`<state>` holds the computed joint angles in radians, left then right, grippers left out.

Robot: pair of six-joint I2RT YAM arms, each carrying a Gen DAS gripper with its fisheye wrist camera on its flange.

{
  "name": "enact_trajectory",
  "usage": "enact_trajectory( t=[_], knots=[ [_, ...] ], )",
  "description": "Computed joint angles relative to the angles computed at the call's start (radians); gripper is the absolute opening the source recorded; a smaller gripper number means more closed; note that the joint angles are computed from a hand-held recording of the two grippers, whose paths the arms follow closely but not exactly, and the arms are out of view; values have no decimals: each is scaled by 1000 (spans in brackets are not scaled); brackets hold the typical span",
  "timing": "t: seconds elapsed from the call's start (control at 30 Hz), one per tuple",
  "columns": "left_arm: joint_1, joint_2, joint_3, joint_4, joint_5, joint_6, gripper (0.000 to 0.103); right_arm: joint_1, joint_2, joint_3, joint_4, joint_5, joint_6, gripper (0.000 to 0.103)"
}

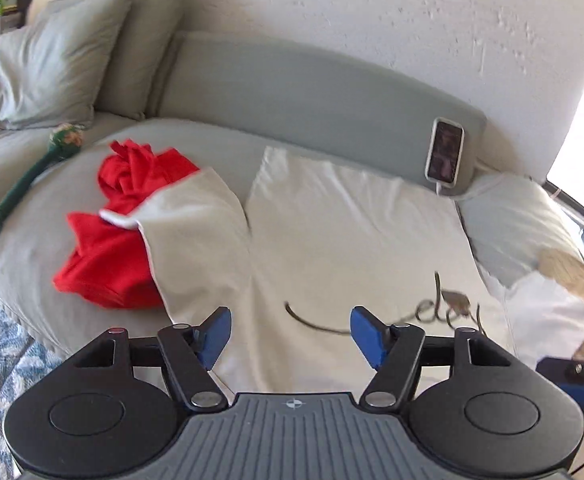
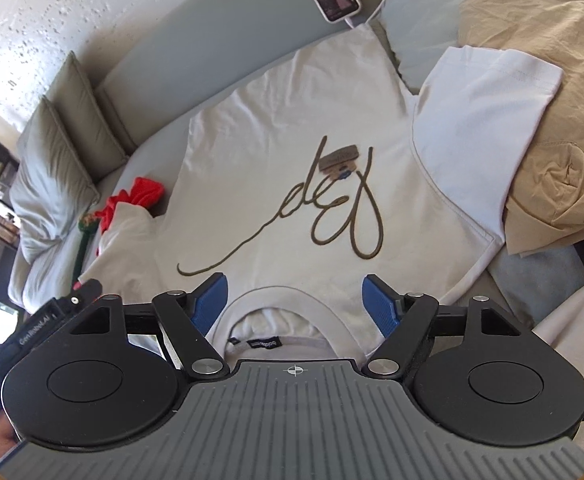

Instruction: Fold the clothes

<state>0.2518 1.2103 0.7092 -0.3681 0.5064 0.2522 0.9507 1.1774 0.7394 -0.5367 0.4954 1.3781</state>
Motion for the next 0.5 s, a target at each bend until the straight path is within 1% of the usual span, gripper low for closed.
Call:
enact_trajectory(
  t=[0.03,0.07,0.1,0.13,0.17,0.23,0.27,0.3,0.33,0.4,0.47,0.5],
  knots=[
    [-24,2,-12,-1,-14,-8,53,7,10,-2,-5,19,-4,57],
    [-46,-1,-28,6,-26,-14,38,11,19,-8,-1,33,-11,48],
    [-67,-7,-50,31,-41,-16,24,11,26,-20,16,40,-24,32],
    [-88,-12,-73,57,-57,-18,20,11,33,-32,33,47,-38,25],
    [-109,-16,-94,84,-74,-20,16,10,41,-44,50,54,-51,25],
    [-156,-14,-149,169,-120,-25,15,-4,61,-74,108,47,-80,25],
    [-183,4,-165,192,-162,-26,15,-11,82,-85,143,42,-102,25],
    [-207,33,-164,187,-210,-21,13,-17,110,-94,180,40,-131,25],
    [-207,61,-157,161,-234,-8,13,-25,145,-93,199,35,-156,25],
    [-203,120,-139,109,-280,17,11,-40,206,-82,171,-22,-142,26],
    [-174,139,-120,52,-285,74,11,-45,236,-82,139,-82,-116,23],
    [-152,160,-91,2,-272,88,11,-40,210,-91,122,-102,-107,22]
  ],
)
